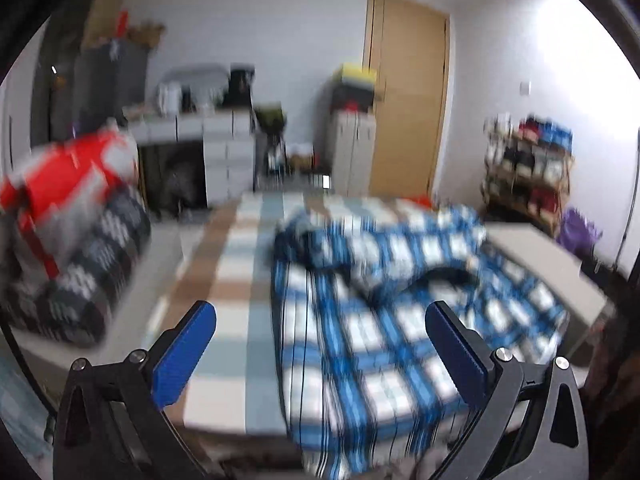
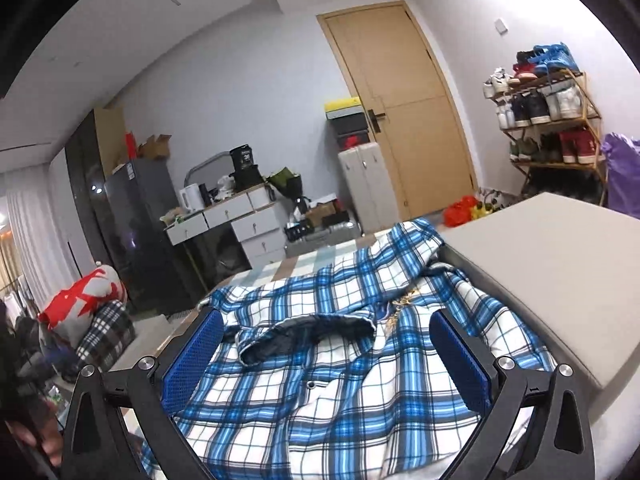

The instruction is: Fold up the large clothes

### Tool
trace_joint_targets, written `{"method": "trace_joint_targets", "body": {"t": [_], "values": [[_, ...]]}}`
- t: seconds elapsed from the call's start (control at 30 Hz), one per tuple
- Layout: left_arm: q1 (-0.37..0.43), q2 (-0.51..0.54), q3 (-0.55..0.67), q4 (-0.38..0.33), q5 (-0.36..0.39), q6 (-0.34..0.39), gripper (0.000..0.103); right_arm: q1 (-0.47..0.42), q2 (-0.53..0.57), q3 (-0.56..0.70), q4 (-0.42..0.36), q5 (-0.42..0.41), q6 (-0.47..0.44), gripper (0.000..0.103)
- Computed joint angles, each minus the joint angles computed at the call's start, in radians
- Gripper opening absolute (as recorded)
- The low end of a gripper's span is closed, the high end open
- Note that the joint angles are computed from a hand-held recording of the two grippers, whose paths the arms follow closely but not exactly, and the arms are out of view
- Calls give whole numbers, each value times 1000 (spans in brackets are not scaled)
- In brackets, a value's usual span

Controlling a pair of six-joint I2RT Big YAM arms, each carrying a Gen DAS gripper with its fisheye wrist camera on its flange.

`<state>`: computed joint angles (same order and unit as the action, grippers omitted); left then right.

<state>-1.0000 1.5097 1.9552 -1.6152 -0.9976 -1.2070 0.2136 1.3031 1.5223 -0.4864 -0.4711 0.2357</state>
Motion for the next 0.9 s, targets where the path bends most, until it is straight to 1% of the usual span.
{"method": "trace_joint_targets", "body": {"t": [0.03,0.07,0.1,0.13,0.17,0.23,0.27,0.33,0.37,0.4,0.43,0.47,0.57,0.67,0.7,0.8,0.83,0.9], "values": [[20,5,-4,-18,77,-3,102,-1,8,10,-16,-7,7,103],[33,22,14,-63,148,-26,102,-1,13,10,-19,-16,11,103],[47,23,3,-71,221,-45,102,-5,23,22,-39,-34,15,103],[53,6,-35,-30,275,-49,102,-7,31,31,-59,-41,16,103],[52,3,-46,-15,306,-60,102,-9,37,37,-71,-46,13,103],[65,5,-57,-11,362,-88,102,-14,49,52,-111,-66,-11,103],[73,-7,-78,27,387,-84,102,-13,52,55,-120,-71,-19,103],[77,-15,-99,66,417,-94,102,-18,52,55,-127,-79,-35,103],[79,-15,-108,72,419,-94,102,-20,50,50,-123,-80,-34,103],[80,-6,-104,58,415,-91,102,-23,49,49,-120,-86,-29,103],[79,8,-91,30,411,-95,102,-26,49,48,-119,-95,-18,103],[71,13,-88,11,410,-112,102,-28,49,48,-119,-103,-5,103],[71,8,-105,31,426,-128,102,-35,53,53,-125,-120,19,103],[74,28,-91,-21,426,-161,102,-35,59,64,-149,-123,14,103],[77,27,-92,-19,427,-169,102,-35,61,67,-158,-126,13,103],[82,2,-127,17,426,-178,102,-32,69,79,-181,-133,7,103],[81,3,-122,9,427,-188,102,-30,71,82,-190,-130,2,103],[77,1,-128,15,428,-192,102,-26,75,90,-206,-125,-7,103]]}}
